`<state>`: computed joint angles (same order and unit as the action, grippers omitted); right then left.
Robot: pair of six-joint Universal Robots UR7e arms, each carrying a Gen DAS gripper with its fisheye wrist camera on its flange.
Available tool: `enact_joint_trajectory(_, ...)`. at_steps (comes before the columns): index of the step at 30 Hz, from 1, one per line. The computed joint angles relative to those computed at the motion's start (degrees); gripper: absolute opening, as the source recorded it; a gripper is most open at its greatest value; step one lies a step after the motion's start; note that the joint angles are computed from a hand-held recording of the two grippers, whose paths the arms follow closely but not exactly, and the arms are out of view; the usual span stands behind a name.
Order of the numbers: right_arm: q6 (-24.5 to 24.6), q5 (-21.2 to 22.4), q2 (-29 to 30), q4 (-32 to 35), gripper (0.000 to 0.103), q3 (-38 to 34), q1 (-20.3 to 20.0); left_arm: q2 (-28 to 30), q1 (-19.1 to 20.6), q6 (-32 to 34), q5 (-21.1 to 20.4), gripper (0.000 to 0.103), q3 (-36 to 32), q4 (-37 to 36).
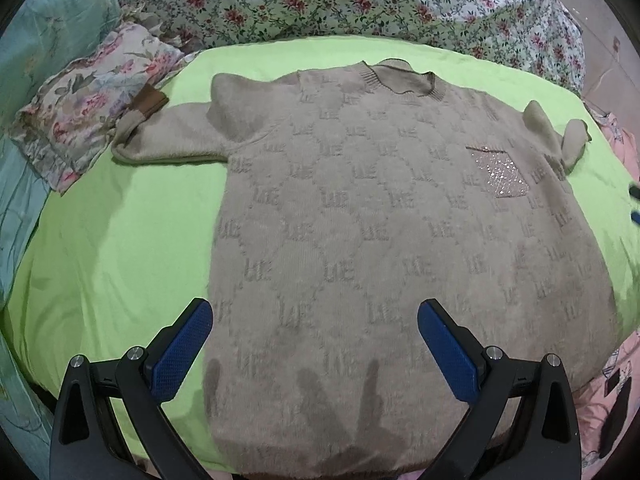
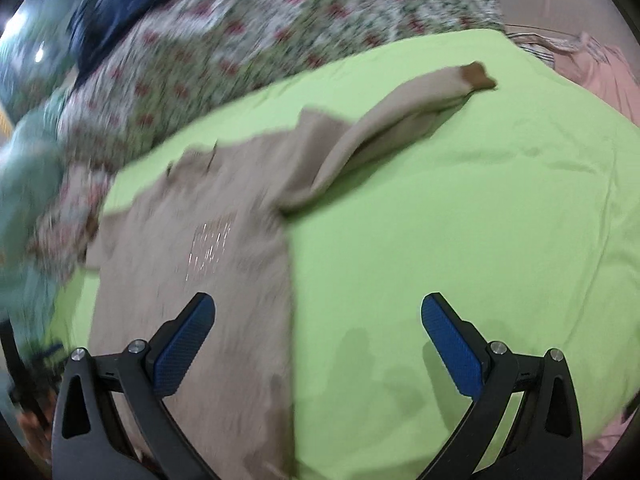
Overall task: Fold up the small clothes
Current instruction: 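Grasp the brown cuff of a sweater sleeve with the right gripper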
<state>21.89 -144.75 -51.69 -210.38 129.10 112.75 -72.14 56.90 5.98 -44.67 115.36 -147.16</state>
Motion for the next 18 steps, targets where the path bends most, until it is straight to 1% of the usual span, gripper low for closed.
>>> enact_joint_trajectory(2, -5.5, 2.3, -2.0, -6.2, 0.096, 0.3, -3.2, 0.7, 0.0, 0.1, -0.2, 0.103, -0.7, 0.6)
enact_joint_trajectory(3, -6.9, 3.1, -3.1, -7.7, 0.089, 0.2, -4.8, 1.1, -0.1, -0.4, -0.3, 0.103, -1.2, 1.5)
enact_joint_trajectory(4, -7.2, 3.7, -4.6, -7.9, 0.079, 0.0, -6.5, 1.7, 0.0, 0.0, -0.2, 0.103, -1.7, 1.5)
enact_joint_trajectory(6, -7.8, 7.0, -7.3, -9.0, 0.068, -0.4, -10.6, 2.8, 0.3, -0.2, -0.5, 0.103, -2.6, 1.9)
enact_joint_trajectory(7, -7.6, 7.9, -8.4, -8.8, 0.067, -1.1, -12.5, 3.3, 0.4, -0.4, -0.8, 0.103, -3.1, 2.2)
enact_joint_trajectory(8, -7.1, 9.7, -9.8, -8.5, 0.067, -1.7, -14.7, 3.9, 0.7, -0.8, -1.0, 0.103, -3.9, 2.8)
enact_joint_trajectory(10, -6.2, 13.8, -12.0, -9.3, 0.062, -2.5, -18.7, 5.0, 1.1, -1.1, -1.2, 0.103, -5.1, 3.6)
enact_joint_trajectory(11, -5.6, 14.8, -12.7, -9.0, 0.061, -3.2, -20.3, 5.6, 1.3, -1.1, -1.1, 0.103, -5.6, 3.5)
enact_joint_trajectory(12, -4.8, 15.4, -13.4, -8.1, 0.058, -4.5, -22.3, 6.2, 1.5, -1.1, -0.8, 0.103, -6.1, 3.8)
enact_joint_trajectory(14, -3.4, 16.3, -14.2, -5.5, 0.056, -6.3, -24.7, 7.6, 2.1, -1.9, -0.7, 0.103, -7.6, 4.7)
enact_joint_trajectory(16, -2.8, 15.1, -14.3, -1.0, 0.055, -9.1, -26.8, 8.9, 2.7, -2.9, -1.0, 0.102, -9.1, 6.1)
enact_joint_trajectory(17, -2.1, 15.4, -14.3, 0.2, 0.054, -9.9, -27.7, 9.6, 2.9, -3.4, -1.2, 0.102, -9.8, 6.6)
enact_joint_trajectory(18, -0.8, 16.8, -14.6, 1.2, 0.048, -10.1, -28.9, 10.2, 3.1, -3.8, -1.5, 0.102, -10.5, 7.1)
